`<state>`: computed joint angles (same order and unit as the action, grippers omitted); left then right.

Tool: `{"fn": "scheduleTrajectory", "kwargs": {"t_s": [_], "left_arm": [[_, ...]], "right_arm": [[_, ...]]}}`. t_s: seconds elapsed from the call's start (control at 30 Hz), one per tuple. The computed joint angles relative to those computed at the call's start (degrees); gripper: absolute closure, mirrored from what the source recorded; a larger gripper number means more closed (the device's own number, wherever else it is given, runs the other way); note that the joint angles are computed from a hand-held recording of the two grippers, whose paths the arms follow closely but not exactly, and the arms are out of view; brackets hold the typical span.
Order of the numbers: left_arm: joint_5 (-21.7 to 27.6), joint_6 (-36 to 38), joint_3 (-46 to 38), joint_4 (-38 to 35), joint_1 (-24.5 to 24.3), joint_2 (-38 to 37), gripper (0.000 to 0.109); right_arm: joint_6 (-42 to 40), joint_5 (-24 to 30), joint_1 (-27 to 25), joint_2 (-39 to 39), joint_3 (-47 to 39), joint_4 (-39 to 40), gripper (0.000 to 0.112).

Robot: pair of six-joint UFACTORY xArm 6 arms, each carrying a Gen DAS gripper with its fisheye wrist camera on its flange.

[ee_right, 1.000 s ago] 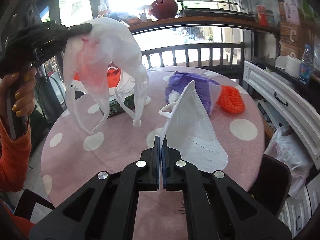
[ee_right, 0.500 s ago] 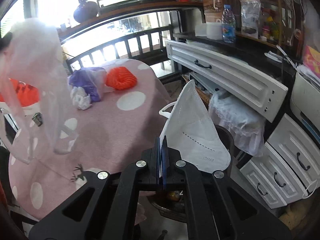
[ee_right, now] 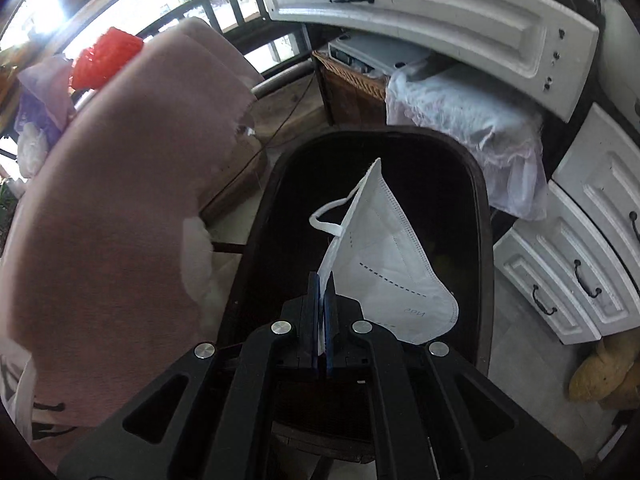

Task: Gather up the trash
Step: 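Carry the white bag and white mask over the black bin with both grippers, then open both grippers to drop the bag and mask into the bin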

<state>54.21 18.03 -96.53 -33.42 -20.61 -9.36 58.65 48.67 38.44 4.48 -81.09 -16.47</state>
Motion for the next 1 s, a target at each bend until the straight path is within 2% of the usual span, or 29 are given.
{"fn": "scheduleTrajectory", "kwargs": {"t_s": [0.1, 0.17, 0.2, 0.33, 0.4, 0.43, 0.47, 0.53, 0.77, 1.0], "left_arm": [[0.79, -0.49, -0.57, 1.02, -1.32, 1.38, 0.105], [1.22, -0.9, -0.76, 1.88, -2.13, 2.23, 0.105], [1.48, -0.96, -0.68, 2.18, -2.41, 2.53, 0.105], [1.99, -1.43, -0.37, 3.89, -3.43, 3.69, 0.105], [1.92, -1.89, -0.17, 4.64, -3.91, 4.22, 0.105], [1.91, -2.08, -0.2, 5.12, -4.15, 4.53, 0.105], [1.63, -2.14, 0.1, 5.87, -4.52, 4.65, 0.105], [1.51, -2.77, -0.05, 7.99, -5.54, 5.59, 0.105], [1.41, -6.52, -1.36, 14.78, -8.93, 9.98, 0.105], [2.39, -9.62, -3.83, 19.77, -11.8, 14.58, 0.105]], "right_arm": [[0.19, 0.82, -0.15, 1.23, 0.42, 0.89, 0.101], [0.73, 2.1, 0.04, 1.6, 0.42, 0.1, 0.067], [1.86, 2.0, 0.31, 1.22, 0.94, -1.54, 0.061], [3.84, 1.41, 0.86, -1.14, 3.59, -3.43, 0.059], [4.98, 3.52, 1.28, -2.39, 4.2, -4.86, 0.059], [5.89, 4.89, 1.67, -3.26, 4.61, -5.89, 0.055], [6.55, 5.79, 1.93, -4.14, 5.13, -6.78, 0.042], [8.92, 8.65, 3.15, -6.34, 6.42, -10.16, 0.034], [11.67, 22.75, 6.03, -13.15, 11.43, -16.76, 0.034], [18.88, 23.85, 6.96, -24.48, 22.29, -16.73, 0.034]]}}
